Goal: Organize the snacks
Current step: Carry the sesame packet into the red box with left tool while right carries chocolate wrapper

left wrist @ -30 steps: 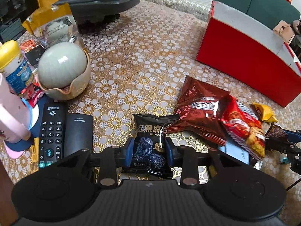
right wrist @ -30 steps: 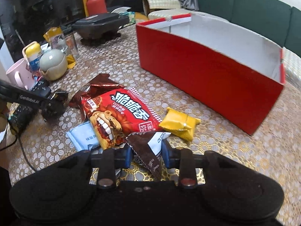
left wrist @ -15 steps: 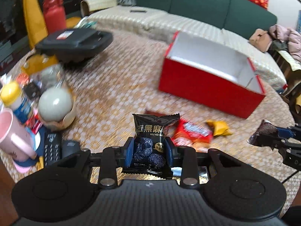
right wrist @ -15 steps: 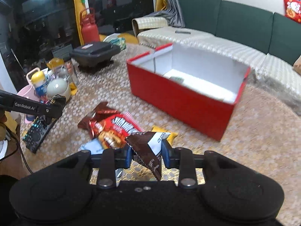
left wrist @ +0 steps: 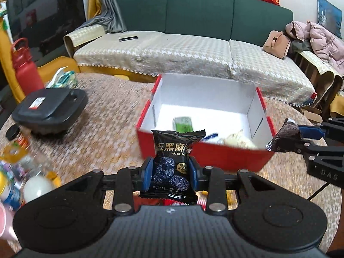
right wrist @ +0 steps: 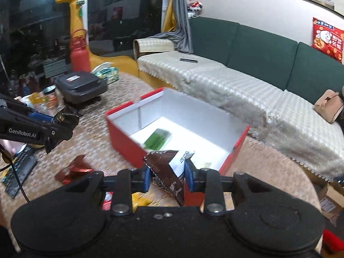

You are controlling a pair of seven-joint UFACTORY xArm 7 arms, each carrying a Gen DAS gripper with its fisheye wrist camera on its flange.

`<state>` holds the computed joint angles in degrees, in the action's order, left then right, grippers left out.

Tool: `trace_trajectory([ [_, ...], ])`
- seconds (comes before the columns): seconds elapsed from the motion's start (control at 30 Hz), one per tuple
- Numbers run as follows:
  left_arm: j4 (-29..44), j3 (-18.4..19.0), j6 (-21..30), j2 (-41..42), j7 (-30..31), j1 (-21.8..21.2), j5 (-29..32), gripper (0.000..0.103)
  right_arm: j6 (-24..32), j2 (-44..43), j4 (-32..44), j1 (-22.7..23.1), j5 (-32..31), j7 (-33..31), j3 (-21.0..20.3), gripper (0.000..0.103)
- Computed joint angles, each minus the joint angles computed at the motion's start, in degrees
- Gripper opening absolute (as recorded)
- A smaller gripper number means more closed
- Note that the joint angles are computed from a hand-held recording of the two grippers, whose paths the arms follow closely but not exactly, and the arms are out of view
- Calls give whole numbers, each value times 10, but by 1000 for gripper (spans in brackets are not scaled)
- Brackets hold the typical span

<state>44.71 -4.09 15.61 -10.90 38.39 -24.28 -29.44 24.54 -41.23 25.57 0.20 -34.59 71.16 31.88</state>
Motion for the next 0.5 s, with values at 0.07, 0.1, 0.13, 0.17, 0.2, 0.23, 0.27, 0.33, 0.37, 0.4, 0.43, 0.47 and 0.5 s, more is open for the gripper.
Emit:
trace_trajectory([
  [0.07,32,-9,7,31,-18,2,10,34,-18,14,1,-16,-8,-8,-14,30],
  [0.1,52,-18,10,51,-35,6,25,34,-26,25,4,-29,-14,-10,-18,30],
  [0.13,67,-26,10,67,-50,10,38,34,-33,36,7,-38,-17,-15,-23,30],
  [0.17,82,-33,9,84,-65,14,54,34,-41,47,10,-44,-19,-19,-29,30],
  [0.2,93,-40,5,98,-79,18,71,34,-49,59,14,-57,-24,-19,-31,30],
  [0.23,106,-46,2,113,-97,20,92,34,-56,72,19,-70,-32,-18,-30,30],
  [0.27,118,-51,0,127,-113,23,112,34,-60,83,22,-78,-37,-19,-32,30],
  [0.33,144,-58,-4,157,-147,24,151,34,-72,111,32,-99,-54,-15,-31,30],
  [0.37,154,-60,-3,169,-160,25,166,34,-75,124,37,-108,-63,-12,-31,30],
  [0.4,169,-61,0,185,-175,25,181,34,-77,137,42,-113,-72,-9,-33,30],
  [0.43,178,-62,2,196,-186,26,193,34,-81,147,44,-116,-81,-4,-37,30],
  [0.47,188,-60,4,208,-205,23,214,34,-84,161,49,-120,-90,1,-39,30],
  [0.5,199,-56,6,221,-224,19,235,34,-85,174,53,-120,-99,6,-44,30],
])
